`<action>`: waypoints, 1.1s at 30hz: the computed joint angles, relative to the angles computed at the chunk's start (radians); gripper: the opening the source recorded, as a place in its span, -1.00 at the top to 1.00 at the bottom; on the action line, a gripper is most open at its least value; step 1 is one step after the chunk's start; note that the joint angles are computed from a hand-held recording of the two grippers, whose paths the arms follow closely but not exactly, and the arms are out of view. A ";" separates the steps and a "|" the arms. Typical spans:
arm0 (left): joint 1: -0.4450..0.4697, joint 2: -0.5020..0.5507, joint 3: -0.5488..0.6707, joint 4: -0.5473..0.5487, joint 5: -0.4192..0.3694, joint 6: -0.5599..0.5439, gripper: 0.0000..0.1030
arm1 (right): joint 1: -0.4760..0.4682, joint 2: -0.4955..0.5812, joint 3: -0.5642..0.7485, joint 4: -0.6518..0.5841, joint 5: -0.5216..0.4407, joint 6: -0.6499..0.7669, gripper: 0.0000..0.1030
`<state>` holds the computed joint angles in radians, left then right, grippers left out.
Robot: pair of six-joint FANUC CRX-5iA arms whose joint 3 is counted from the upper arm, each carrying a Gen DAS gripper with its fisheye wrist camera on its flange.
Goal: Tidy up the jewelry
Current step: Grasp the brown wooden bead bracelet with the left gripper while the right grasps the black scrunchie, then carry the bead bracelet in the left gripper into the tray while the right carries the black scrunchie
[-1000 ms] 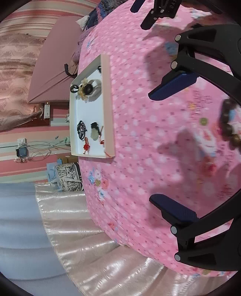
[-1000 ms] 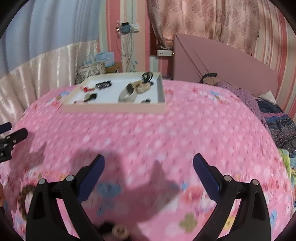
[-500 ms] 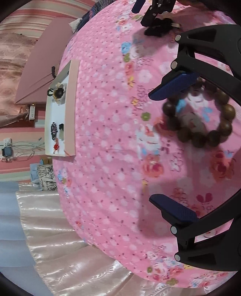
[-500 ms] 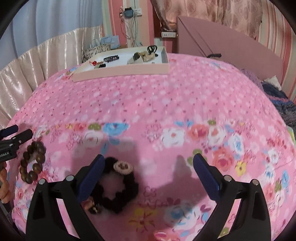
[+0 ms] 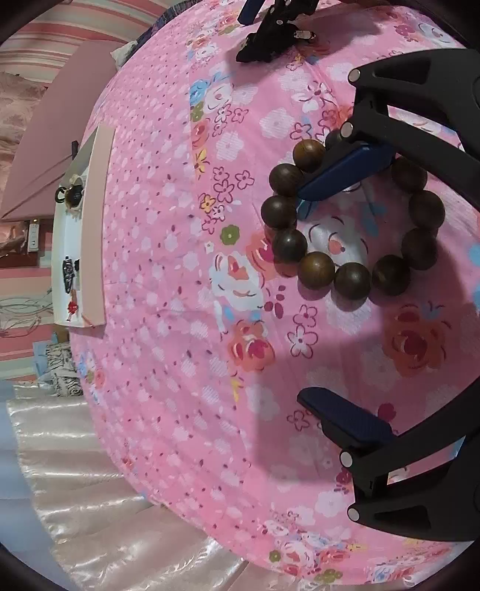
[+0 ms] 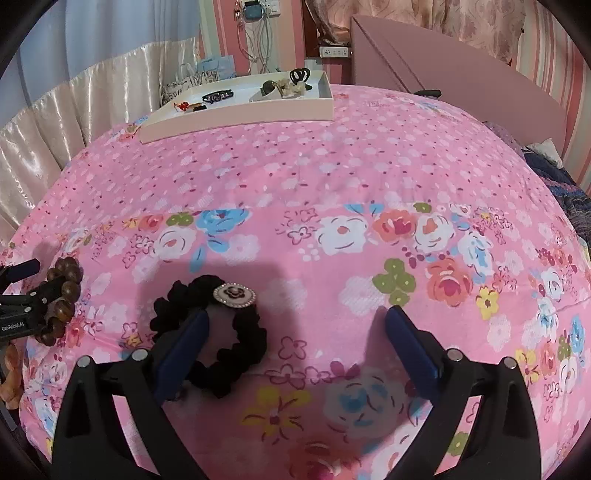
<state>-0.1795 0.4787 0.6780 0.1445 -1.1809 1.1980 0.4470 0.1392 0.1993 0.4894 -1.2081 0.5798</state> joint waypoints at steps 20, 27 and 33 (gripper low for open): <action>-0.010 0.007 -0.001 0.060 -0.008 -0.063 0.30 | 0.015 0.021 0.026 0.019 -0.007 0.036 0.59; -0.005 0.039 0.057 0.060 -0.050 -0.034 0.50 | 0.012 0.035 0.045 0.019 -0.018 0.042 0.67; -0.009 0.078 0.127 0.049 -0.082 0.000 0.51 | -0.001 0.053 0.079 0.011 -0.027 0.055 0.69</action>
<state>-0.1883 0.5567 0.8046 0.1937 -1.2629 1.1984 0.4457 0.1919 0.2779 0.5002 -1.2353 0.6348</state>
